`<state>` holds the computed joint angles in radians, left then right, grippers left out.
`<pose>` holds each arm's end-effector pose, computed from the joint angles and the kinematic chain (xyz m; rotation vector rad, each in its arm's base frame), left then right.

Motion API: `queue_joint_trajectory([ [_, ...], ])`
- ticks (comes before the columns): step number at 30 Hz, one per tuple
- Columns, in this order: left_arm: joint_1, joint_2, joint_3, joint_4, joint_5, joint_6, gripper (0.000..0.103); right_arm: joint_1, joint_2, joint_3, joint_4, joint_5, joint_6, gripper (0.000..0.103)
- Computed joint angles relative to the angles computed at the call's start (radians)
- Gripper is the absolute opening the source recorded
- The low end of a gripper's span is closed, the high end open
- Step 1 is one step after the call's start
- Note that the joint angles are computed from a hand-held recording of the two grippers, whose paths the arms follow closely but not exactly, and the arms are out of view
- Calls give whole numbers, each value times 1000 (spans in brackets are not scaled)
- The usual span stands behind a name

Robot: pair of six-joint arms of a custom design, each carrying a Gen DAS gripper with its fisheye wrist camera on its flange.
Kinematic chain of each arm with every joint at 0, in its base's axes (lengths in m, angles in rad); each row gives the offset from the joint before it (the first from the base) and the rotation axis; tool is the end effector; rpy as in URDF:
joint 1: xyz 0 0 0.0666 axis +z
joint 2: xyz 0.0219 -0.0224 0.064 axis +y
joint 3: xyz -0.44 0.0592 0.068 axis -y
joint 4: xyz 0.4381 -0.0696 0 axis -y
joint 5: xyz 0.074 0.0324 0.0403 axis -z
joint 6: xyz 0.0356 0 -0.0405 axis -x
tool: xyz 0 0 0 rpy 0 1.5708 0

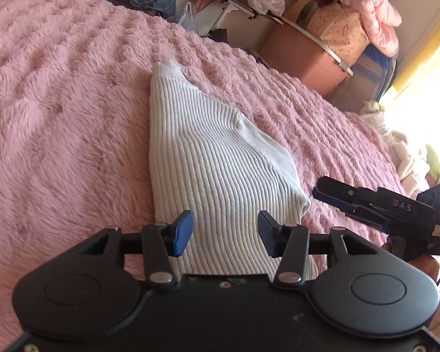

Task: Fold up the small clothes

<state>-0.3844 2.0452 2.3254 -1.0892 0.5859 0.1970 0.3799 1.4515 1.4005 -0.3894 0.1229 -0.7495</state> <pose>0.7117 -0.3095 0.5370 0.5137 2.3647 -0.9699 0.5343 0.2082 0.5064 0.4569 2.0072 0.5913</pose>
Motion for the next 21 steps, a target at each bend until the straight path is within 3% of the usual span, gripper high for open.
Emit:
queue_joint_trajectory([
  [3, 35, 50, 83, -38, 44, 48, 52, -58, -47, -70, 88, -124, -122, 43],
  [7, 73, 124, 176, -84, 142, 155, 53, -106, -52, -80, 34, -219, -146, 48],
  [10, 95, 147, 169, -66, 223, 246, 53, -134, -45, -104, 57, -323, -208, 49],
  [15, 106, 145, 100, 13, 300, 370, 53, -139, -30, -134, 104, -359, -276, 55],
  [21, 102, 169, 112, 34, 346, 375, 54, -150, 1, -131, 135, -411, -308, 57],
])
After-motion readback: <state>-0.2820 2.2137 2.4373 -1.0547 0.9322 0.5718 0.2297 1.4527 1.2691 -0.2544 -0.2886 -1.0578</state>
